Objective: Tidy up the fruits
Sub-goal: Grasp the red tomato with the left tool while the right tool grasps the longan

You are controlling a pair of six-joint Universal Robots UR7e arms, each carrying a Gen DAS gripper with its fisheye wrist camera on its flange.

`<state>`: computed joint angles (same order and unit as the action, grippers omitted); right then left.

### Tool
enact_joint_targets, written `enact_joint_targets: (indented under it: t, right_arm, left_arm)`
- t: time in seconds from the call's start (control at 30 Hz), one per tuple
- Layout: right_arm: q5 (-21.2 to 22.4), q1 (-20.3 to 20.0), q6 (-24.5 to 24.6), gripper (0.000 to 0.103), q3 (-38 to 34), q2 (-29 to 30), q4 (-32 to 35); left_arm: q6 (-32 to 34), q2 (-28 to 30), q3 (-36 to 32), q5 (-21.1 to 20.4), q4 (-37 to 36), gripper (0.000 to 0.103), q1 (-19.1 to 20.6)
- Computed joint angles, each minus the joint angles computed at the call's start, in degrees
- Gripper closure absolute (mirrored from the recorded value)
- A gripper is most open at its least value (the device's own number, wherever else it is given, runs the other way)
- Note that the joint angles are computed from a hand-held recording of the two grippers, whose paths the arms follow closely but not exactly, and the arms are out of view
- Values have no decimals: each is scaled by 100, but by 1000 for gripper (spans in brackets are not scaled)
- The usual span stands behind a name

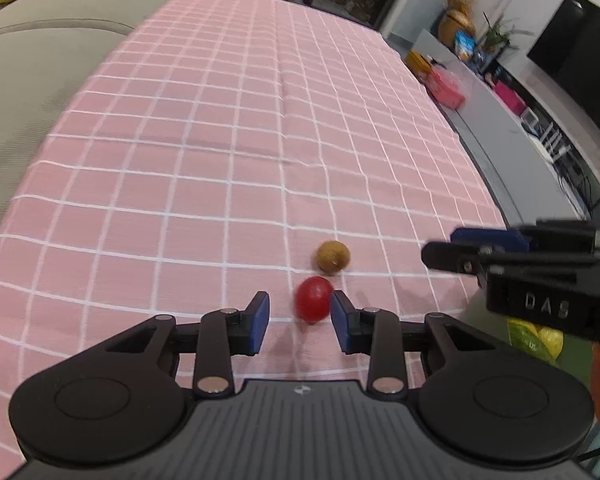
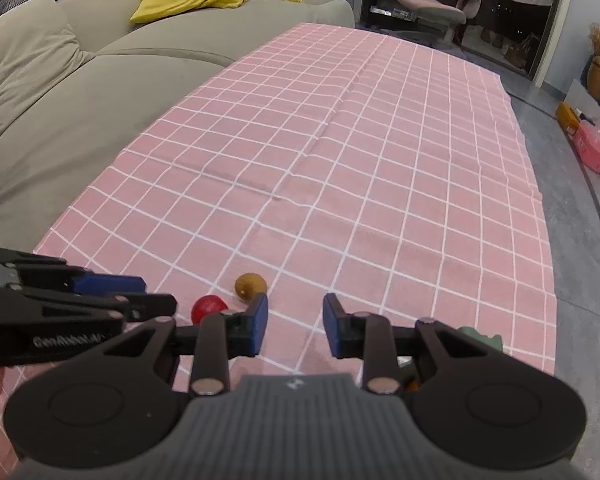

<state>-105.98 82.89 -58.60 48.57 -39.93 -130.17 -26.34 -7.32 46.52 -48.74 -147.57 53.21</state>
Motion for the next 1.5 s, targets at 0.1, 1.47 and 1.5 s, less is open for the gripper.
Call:
enact_joint_targets:
  t: [0.1, 1.47, 1.5]
  right_arm:
    - [28, -19, 100, 76, -225, 118, 144]
    - [-32, 27, 828, 78, -1461, 1012, 1378]
    - [-54, 25, 855, 79, -1469, 1027, 1389]
  left_arm:
    - [143, 207, -370, -32, 333, 63, 2]
    - [-453, 96, -206, 453, 52, 75, 149]
    - [-482, 75, -191, 479, 92, 75, 156]
